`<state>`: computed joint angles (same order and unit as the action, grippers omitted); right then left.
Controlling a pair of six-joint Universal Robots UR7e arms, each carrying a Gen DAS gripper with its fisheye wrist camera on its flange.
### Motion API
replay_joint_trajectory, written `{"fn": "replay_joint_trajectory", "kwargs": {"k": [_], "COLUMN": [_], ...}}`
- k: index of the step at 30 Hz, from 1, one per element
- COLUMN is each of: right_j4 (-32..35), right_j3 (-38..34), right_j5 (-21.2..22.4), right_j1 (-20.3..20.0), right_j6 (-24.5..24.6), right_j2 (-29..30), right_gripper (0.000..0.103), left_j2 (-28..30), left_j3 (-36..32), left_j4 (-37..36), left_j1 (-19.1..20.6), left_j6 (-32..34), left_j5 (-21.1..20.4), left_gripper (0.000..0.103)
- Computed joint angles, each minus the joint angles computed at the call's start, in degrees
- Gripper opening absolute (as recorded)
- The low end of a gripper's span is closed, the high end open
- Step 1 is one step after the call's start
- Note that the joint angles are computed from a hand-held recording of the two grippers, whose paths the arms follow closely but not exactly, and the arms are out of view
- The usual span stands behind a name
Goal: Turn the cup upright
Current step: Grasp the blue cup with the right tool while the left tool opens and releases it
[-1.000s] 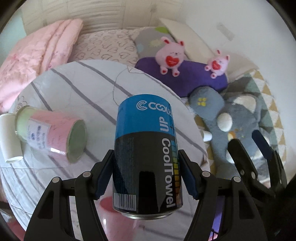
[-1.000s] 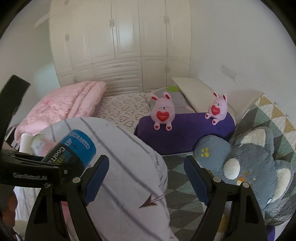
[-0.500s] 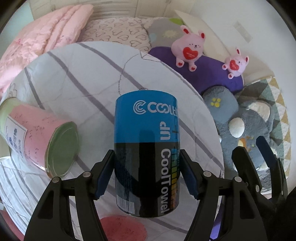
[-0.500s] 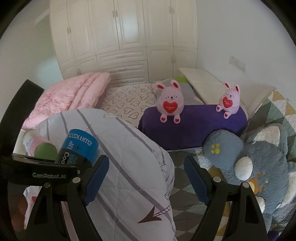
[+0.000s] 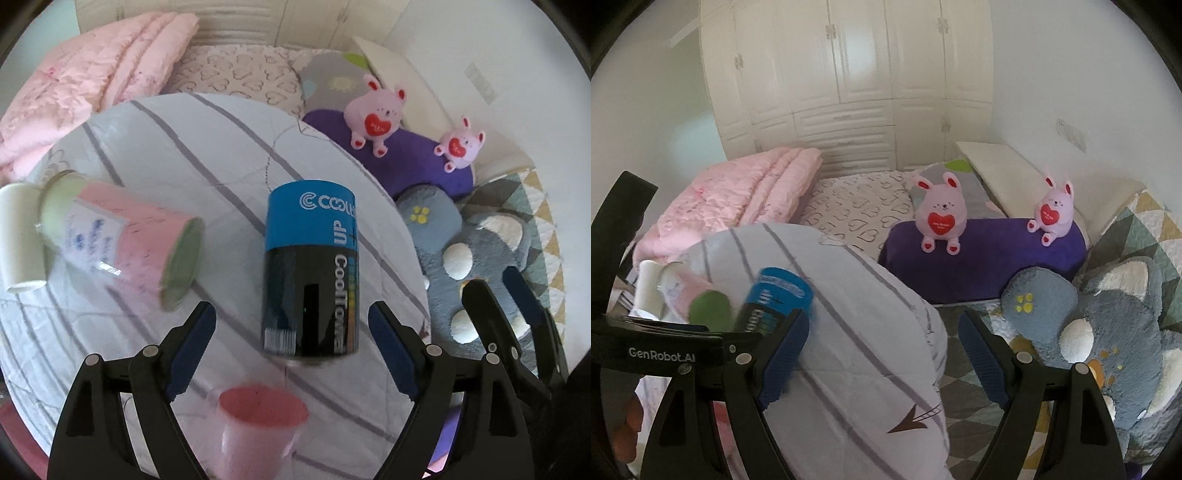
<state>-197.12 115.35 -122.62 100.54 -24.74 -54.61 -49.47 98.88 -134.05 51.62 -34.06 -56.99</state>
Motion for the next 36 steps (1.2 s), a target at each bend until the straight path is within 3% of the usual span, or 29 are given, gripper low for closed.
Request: {"fn": "replay_joint_trajectory", "kwargs": {"k": [6, 13, 17, 23, 36], "right_j4": [7.5, 20.7, 31.3, 46.9, 57.6], "right_j3": [0.7, -2.6, -7.5, -16.2, -24.7], "right_j5": [4.5, 7.8, 9.4, 15.6, 16.2], "right_j1": [0.5, 0.6, 0.0, -2.6, -3.9], "right_j6": [4.4, 12.6, 18.7, 27.7, 28.4], "right_j2": [-3.3, -3.9, -1.7, 2.1, 7.5], "right_gripper": [0.084, 0.084, 0.084, 0.084, 0.084], "left_j2": [-6.0, -11.2, -11.3, -9.1, -1.8], "left_j3": [6.2, 13.0, 14.0, 13.3, 5.6], "left_j4": [-3.6, -7.5, -8.7, -11.5, -10.4], "left_j1": [-2.2, -5.0, -5.0, -4.5, 0.4], "left_j6": [1.9, 7.2, 9.8, 15.4, 20.9], "left_j5": [1.2, 8.4, 10.1, 12.7, 12.4], "left_gripper": [0.093, 0.096, 0.096, 0.096, 0.096]}}
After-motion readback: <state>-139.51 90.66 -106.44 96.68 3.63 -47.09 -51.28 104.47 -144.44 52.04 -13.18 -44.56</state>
